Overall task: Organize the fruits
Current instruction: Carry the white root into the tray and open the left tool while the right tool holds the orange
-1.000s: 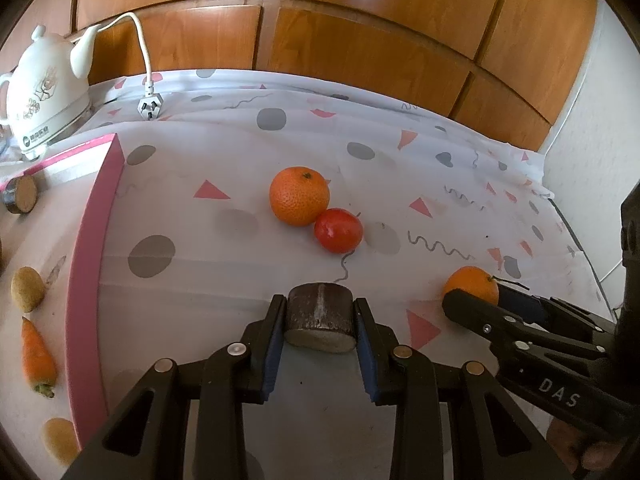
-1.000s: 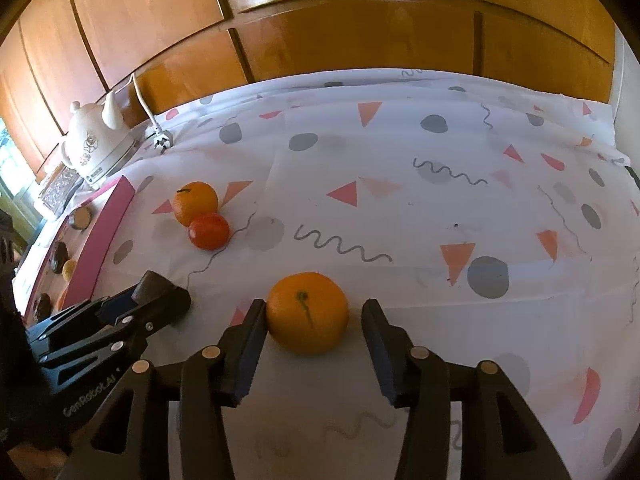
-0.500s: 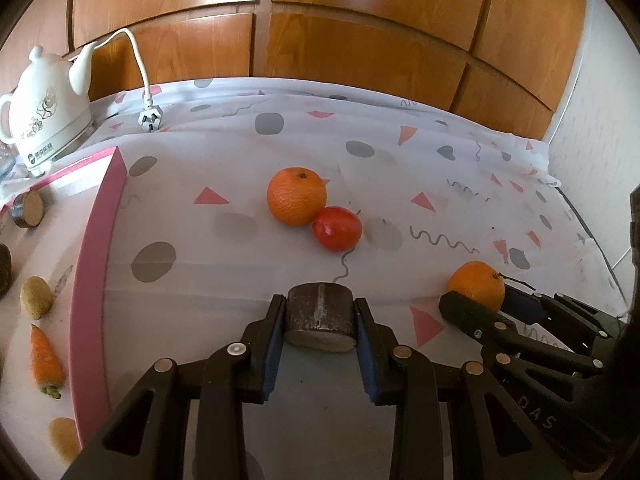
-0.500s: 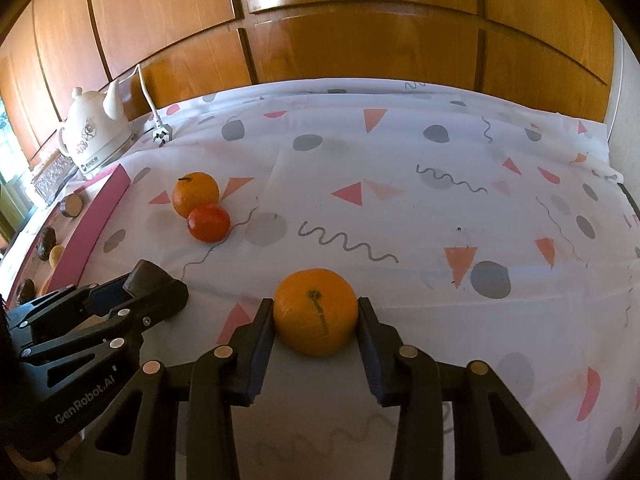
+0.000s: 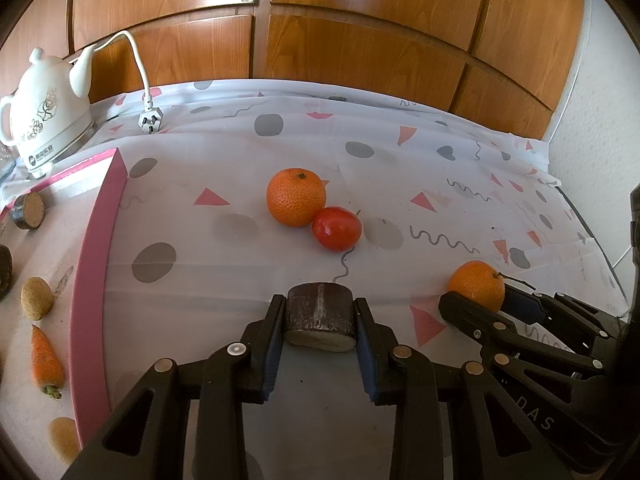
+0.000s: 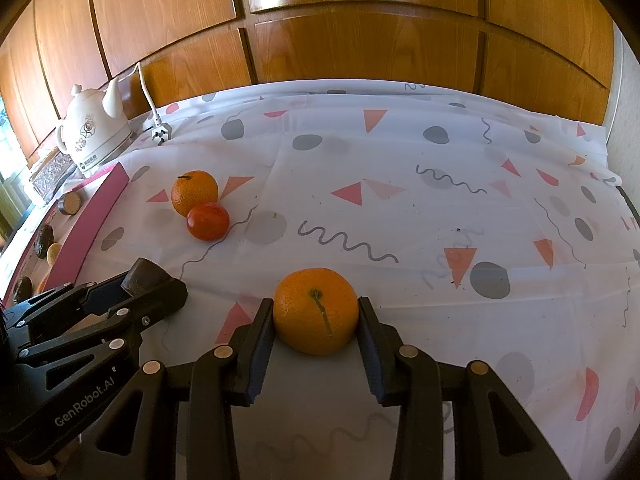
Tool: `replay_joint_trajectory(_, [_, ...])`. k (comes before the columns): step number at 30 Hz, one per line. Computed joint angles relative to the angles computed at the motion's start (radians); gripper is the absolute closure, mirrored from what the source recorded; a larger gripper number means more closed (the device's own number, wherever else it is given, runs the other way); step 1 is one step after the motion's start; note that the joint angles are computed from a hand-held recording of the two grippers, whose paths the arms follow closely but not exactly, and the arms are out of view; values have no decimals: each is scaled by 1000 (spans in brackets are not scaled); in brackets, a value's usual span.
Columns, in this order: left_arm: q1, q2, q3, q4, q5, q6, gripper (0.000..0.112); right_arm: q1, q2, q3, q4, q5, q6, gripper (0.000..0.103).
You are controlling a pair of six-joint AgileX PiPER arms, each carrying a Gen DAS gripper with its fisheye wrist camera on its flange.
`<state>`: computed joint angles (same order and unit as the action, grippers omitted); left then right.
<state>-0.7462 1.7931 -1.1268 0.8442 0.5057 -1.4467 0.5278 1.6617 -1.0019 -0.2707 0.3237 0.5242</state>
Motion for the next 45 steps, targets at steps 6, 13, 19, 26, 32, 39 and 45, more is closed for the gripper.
replay_joint_trajectory(6, [-2, 1, -9, -17, 12, 23, 79, 10, 1, 1, -62, 6, 55, 62])
replay_joint_trajectory(13, [-11, -17, -8, -44, 37, 48, 79, 23, 7, -3, -139, 17, 123, 63])
replay_joint_trajectory(19, [-22, -92, 41, -54, 46, 35, 79, 34, 9, -2, -188, 21, 172, 63])
replay_joint_trajectory(26, [-26, -234, 106, -73, 71, 51, 79, 41, 8, -1, -218, 24, 203, 63])
replay_joint_trajectory(32, [-18, -345, 161, -56, 157, 40, 79, 49, 8, -2, -247, 35, 232, 63])
replay_joint_trajectory(39, [88, -477, 274, -40, 230, -5, 79, 77, 18, -28, -310, 94, 289, 63])
replay_joint_trajectory(45, [231, -510, 336, -65, 227, 22, 79, 94, 26, -47, -333, 130, 325, 64])
